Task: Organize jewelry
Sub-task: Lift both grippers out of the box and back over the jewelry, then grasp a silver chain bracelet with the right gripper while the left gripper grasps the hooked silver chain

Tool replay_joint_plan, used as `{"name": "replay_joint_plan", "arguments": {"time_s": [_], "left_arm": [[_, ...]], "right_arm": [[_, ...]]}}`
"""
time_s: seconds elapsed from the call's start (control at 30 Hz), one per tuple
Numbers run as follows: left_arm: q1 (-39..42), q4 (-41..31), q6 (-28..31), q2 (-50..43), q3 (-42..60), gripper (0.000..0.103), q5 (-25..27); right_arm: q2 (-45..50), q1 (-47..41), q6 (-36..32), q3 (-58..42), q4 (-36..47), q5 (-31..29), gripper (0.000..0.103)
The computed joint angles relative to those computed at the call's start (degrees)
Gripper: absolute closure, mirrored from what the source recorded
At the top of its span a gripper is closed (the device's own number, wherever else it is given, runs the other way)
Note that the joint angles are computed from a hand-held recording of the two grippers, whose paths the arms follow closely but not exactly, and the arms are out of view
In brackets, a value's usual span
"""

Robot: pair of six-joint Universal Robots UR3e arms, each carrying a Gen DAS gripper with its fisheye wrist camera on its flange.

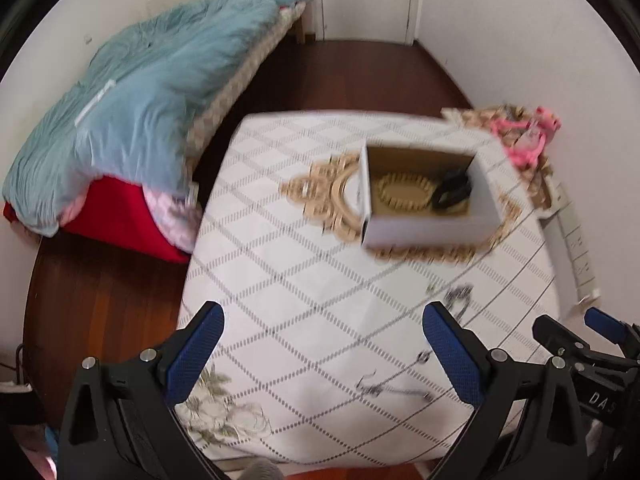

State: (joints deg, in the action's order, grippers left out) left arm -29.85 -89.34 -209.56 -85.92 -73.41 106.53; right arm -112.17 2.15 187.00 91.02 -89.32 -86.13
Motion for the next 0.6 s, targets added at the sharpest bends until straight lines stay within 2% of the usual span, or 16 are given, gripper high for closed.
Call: {"name": "replay_joint_plan", "arguments": {"time_s": [0.13, 0.2, 0.27, 0.43, 0.47, 0.5, 0.53, 0.57, 0.6], "left_arm": [[-0.51, 2.83, -2.1, 2.04, -10.07, 0.002, -0.5], [-0.58, 4.05, -3.03, 2.65, -14.47, 0.002, -1.13], [-0.69, 4.73, -3.82, 3.08, -17.5, 0.002, -1.78], [-1.09, 5.72, -4.87, 3.54, -22.16, 0.002, -2.25], [-1.37, 5.72, -5.06, 3.49, -22.49, 0.002, -2.2], [-1.87, 5.89, -5.23, 3.44, -22.94, 0.002, -2.17], [-2.13, 5.88, -5.12, 3.33, -23.03, 0.002, -2.11], [-2.74, 5.89, -5.25, 3.11, -23.12, 0.002, -1.77], [-3.5, 6.04, -5.42, 2.81, -23.12, 0.002, -1.38]], "right_arm": [[-6.62, -5.82, -2.9, 15.13, -2.12, 3.52, 0.005], [-8.53, -7.84, -4.29, 20.44, -3.16, 5.05, 0.021], [-9.7, -8.16, -4.37, 25.26, -5.09, 5.34, 0.03], [-12.72, -5.66, -3.56, 32.59, -11.15, 6.43, 0.042], [-12.42, -4.65, -3.22, 33.23, -12.33, 6.34, 0.047], [-11.48, -2.47, -2.14, 33.48, -14.48, 4.96, 0.052], [-10.65, 0.65, -0.88, 34.2, -17.43, 2.94, 0.054], [-9.58, 2.85, 0.03, 34.34, -19.48, 1.03, 0.066], [-8.67, 5.03, 1.14, 34.61, -21.4, -1.21, 0.094]]}}
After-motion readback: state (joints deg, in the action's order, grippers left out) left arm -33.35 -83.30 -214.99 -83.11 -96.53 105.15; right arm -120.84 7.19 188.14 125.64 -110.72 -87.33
